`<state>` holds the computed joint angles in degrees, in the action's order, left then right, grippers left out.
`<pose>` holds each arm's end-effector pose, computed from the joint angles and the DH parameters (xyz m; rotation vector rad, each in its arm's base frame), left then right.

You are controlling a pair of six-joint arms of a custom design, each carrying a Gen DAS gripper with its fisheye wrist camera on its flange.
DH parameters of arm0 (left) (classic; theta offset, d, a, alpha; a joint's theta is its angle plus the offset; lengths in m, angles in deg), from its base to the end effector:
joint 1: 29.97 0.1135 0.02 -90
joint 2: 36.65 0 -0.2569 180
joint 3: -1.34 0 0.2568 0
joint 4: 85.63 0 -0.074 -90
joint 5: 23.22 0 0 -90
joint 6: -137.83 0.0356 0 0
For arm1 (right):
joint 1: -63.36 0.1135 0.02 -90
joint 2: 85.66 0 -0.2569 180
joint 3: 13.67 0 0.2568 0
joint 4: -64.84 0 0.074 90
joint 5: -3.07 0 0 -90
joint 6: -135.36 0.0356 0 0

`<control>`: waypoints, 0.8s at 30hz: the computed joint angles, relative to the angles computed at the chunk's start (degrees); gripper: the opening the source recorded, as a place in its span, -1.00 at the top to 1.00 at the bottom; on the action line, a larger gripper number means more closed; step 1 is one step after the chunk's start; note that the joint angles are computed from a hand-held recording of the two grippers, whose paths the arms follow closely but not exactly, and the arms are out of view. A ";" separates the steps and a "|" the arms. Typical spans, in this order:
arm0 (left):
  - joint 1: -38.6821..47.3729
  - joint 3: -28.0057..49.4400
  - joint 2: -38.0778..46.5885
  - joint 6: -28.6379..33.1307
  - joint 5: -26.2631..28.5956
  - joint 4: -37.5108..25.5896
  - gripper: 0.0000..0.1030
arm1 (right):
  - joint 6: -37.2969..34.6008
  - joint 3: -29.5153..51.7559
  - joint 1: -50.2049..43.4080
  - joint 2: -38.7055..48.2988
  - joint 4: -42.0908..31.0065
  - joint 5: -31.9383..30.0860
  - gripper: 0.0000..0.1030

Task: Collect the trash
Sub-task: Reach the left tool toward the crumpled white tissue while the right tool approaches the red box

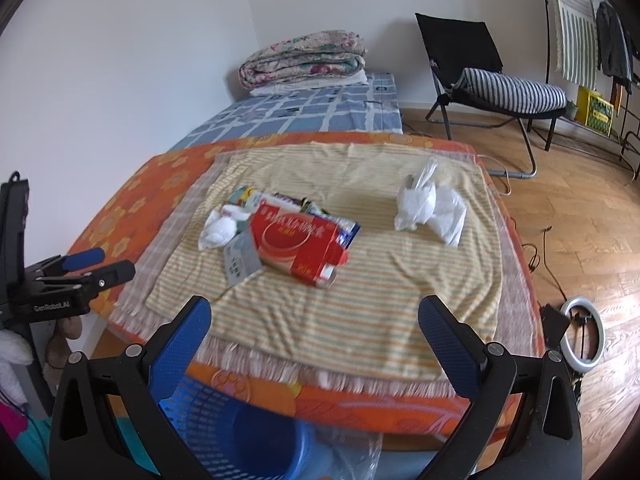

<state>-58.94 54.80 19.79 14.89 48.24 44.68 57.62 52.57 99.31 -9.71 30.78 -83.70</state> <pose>0.1803 -0.0869 0.2285 -0.2174 2.4167 -0.0818 0.2358 0.1685 0.2436 -0.4566 2.3157 0.3507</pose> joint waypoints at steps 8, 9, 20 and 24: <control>11.95 3.47 10.21 8.65 7.55 7.51 -0.79 | -7.34 5.43 -3.97 10.73 7.67 -8.94 -0.99; 13.29 3.95 11.67 9.35 8.74 8.35 -0.76 | -7.64 7.12 -3.70 12.73 6.91 -10.10 -0.99; 22.61 9.67 27.54 11.00 17.84 14.91 -0.55 | -8.87 17.90 -1.46 26.31 1.76 -9.88 -0.99; 24.29 11.65 31.94 10.56 19.81 16.39 -0.44 | -8.24 23.74 -3.95 31.59 0.62 -12.25 -0.99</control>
<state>-34.64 66.45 51.72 25.44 68.05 61.07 49.37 76.31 95.37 21.88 31.40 -95.96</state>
